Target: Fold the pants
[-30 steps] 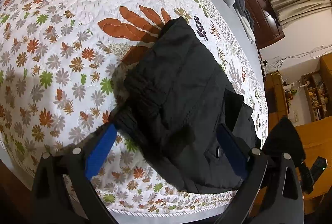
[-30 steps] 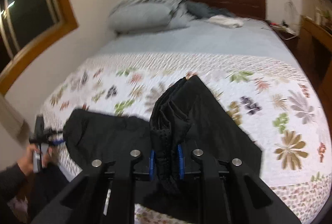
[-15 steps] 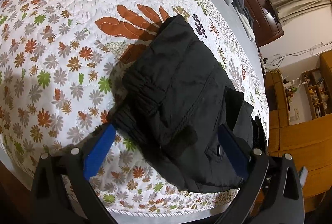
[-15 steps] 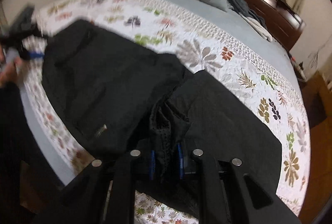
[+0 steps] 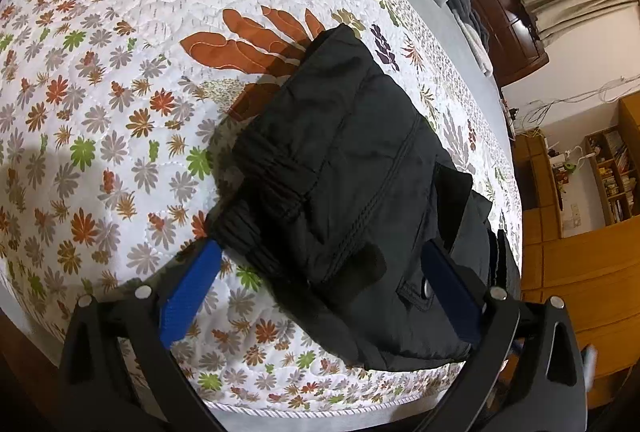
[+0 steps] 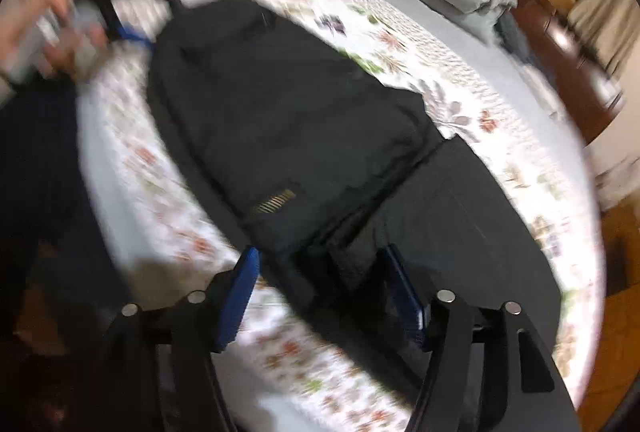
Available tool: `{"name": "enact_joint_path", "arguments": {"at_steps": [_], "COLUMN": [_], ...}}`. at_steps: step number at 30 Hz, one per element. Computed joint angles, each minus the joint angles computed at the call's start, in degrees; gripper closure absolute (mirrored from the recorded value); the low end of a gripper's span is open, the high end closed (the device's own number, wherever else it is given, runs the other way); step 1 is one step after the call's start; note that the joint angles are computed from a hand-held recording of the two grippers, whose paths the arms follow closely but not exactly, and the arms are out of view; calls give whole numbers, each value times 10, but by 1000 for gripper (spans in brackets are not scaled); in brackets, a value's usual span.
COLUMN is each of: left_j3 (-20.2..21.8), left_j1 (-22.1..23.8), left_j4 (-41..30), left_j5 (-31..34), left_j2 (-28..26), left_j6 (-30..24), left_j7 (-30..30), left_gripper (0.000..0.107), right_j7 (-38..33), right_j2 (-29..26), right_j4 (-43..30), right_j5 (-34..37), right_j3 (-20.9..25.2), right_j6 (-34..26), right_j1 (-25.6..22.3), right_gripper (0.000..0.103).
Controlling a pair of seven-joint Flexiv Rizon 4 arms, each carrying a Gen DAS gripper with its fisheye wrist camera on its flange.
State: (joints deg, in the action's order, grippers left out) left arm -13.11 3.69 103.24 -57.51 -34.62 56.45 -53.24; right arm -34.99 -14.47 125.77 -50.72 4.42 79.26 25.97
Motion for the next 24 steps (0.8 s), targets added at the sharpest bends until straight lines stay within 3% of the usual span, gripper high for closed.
{"name": "enact_joint_path", "arguments": {"at_steps": [3,5,8,11,19,24], "left_j3": [1,-3,-8,-6,0,3], "left_j1": [-3,-2,1,1,-5,-13], "left_j4": [-2,-1,2,2,3,4], "left_j5": [6,0,-13,-16,0,27], "left_j2": [-2,-2,-1,-1,-1,0], "left_j6": [5,9,10,10,19,39], "left_j7": [-2,-1,5,8,3,-2], "left_gripper": [7,7,7,7,7,7], "right_j7": [-71,-87,-41,-33,-69,-154], "right_j2": [24,38,41,23,-7,-11], "right_j4": [21,19,19,12,0,-24], "right_j5": [172,228,165,143,167,254], "right_j3": [68,74,4,-5,19,62], "right_j6": [92,78,31,15,-25,-62], "right_j1": [-76,-94,-58,-50,-28,-49], "right_gripper": [40,42,53,54,55,55]}}
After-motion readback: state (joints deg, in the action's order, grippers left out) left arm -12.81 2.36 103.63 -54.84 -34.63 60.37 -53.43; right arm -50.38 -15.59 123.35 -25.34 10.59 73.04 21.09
